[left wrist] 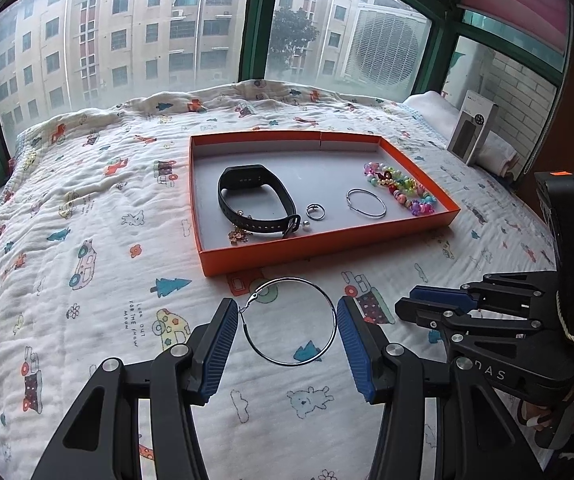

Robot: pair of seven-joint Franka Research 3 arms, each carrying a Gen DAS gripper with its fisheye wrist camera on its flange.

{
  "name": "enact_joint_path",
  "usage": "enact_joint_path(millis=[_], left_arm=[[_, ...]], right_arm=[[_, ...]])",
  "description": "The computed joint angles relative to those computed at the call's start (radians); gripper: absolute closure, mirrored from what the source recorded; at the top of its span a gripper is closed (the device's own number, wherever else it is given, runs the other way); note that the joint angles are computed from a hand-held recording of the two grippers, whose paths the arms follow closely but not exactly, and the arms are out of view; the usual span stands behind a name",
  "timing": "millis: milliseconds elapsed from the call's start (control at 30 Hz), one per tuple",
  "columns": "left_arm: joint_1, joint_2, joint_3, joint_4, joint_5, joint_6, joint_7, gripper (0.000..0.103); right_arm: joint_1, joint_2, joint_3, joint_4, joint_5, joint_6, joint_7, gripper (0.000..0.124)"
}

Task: Organize jewelry
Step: 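Grasp the pearl stud earring with the right tool while the left tool holds the hoop, then carry the hoop and pearl stud into the orange tray and release both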

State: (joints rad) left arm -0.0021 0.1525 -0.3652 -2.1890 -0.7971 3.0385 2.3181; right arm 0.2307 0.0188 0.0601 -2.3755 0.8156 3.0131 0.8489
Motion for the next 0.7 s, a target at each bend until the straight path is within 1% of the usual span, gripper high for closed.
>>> enact_joint_path(millis=[200,367,500,533,600,633,700], left_arm=[[-0.021,-0.037,0.006,-0.02,-0.011,0.014,-0.017,0.048],[-0.073,-0.085,0.037,-0.052,0.006,0.037,-0.071,0.048],[-0.127,-0.129,0.075,-0.084,0.065,0.066,-0.165,0.048],[-0.141,-0.141,0.087,-0.094,0.098,0.074,-0.208,0.048],[-0.164,-0.162,0.111,-0.116,0.206,0.092,-0.329,0.048],[-0.168,-0.175,0.119,-0.128,0.276,0.1,-0.403,0.048],[-0.144,-0.199,0.113,-0.153,0.471,0.115,-0.598,0.048]], right_arm=[[0.01,-0.048,-0.01,-0.021,0.085,-0.006,-0.095,0.104],[0.029,-0.093,-0.034,-0.04,0.162,0.001,-0.179,0.104],[0.048,-0.132,-0.061,-0.053,0.235,0.005,-0.26,0.104],[0.053,-0.141,-0.068,-0.056,0.254,0.006,-0.281,0.104],[0.061,-0.163,-0.08,-0.064,0.289,0.01,-0.321,0.104],[0.066,-0.171,-0.087,-0.065,0.308,0.014,-0.342,0.104],[0.073,-0.192,-0.1,-0.07,0.344,0.014,-0.382,0.104]])
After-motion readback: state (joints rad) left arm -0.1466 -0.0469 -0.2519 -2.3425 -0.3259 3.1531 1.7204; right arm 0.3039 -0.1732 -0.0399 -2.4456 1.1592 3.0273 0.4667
